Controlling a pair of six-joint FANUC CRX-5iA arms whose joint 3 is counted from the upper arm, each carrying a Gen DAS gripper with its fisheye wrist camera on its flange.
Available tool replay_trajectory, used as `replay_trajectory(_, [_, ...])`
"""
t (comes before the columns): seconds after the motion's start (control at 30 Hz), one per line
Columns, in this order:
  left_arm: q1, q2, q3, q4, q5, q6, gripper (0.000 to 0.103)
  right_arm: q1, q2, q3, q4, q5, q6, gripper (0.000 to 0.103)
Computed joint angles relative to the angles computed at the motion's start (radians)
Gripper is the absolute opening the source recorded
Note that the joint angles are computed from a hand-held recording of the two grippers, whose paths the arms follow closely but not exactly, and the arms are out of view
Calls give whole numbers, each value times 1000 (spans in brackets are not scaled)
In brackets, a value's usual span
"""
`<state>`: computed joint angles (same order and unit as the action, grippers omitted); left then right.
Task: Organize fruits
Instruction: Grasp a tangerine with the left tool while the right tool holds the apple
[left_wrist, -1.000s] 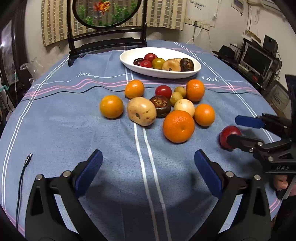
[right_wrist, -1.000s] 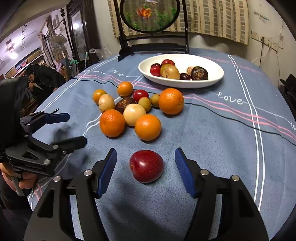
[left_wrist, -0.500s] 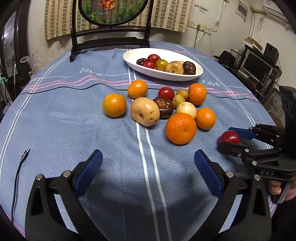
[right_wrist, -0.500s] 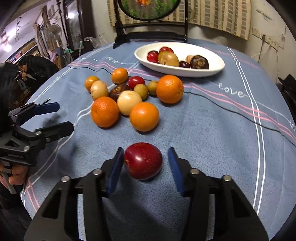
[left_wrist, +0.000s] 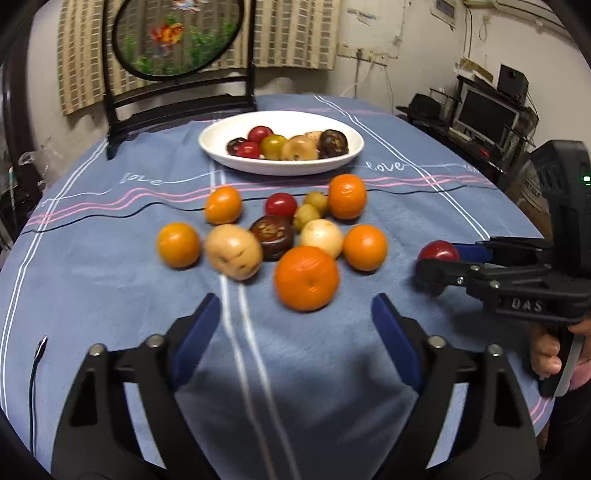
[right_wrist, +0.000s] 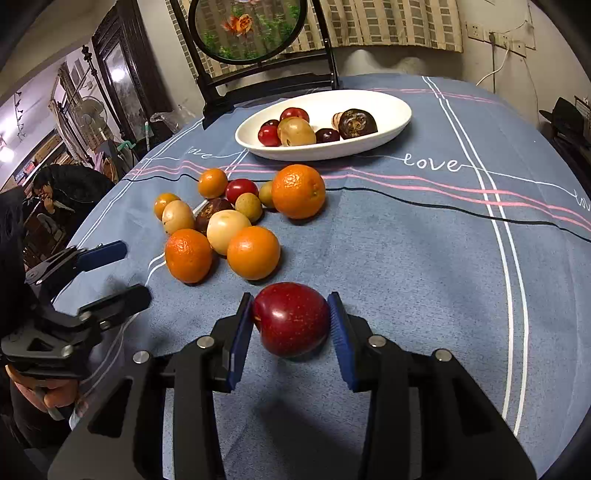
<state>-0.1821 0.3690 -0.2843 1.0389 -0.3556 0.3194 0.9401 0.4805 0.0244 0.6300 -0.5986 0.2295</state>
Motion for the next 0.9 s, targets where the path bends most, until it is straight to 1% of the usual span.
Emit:
replay_trajectory(0.03, [6,12,25,-65,-15,54,77,1,-3,-8,18,3,-13,41])
replay_trajectory(0.07, [19,34,74,-173,-55,146,71,3,-6,-14,32,6,-23,41])
replay_trajectory(0.1, [24,47,102,-228,-76,196,68,4,-10,-23,51,10,-38,41])
replay_trajectory(0.17, [30,73,157,-316,-113,280,56,5,-12,-29,74,8,-54,41])
replay_trajectory(0.23, [31,88,190,-378,-120,341,55,7,-15,-36,93,6,-68,41])
replay_trajectory(0.33, [31,106,223,-406,-142,369,55,7,-19,-45,105,17,-73,41])
replay_trajectory(0.47, [25,132,286,-500,-178,438,55,8,-23,-56,125,28,-82,41])
replay_trajectory(0.53, [22,143,306,-518,-193,457,55,7,-22,-55,125,30,-81,41])
replay_trajectory(0.6, [22,152,318,-516,-204,455,53,7,-23,-57,128,30,-85,41])
replay_trajectory(0.67, [22,156,328,-532,-208,469,46,7,-26,-62,132,33,-92,41])
replay_trajectory(0.9, [30,150,305,-470,-212,426,45,6,-24,-55,106,33,-77,41])
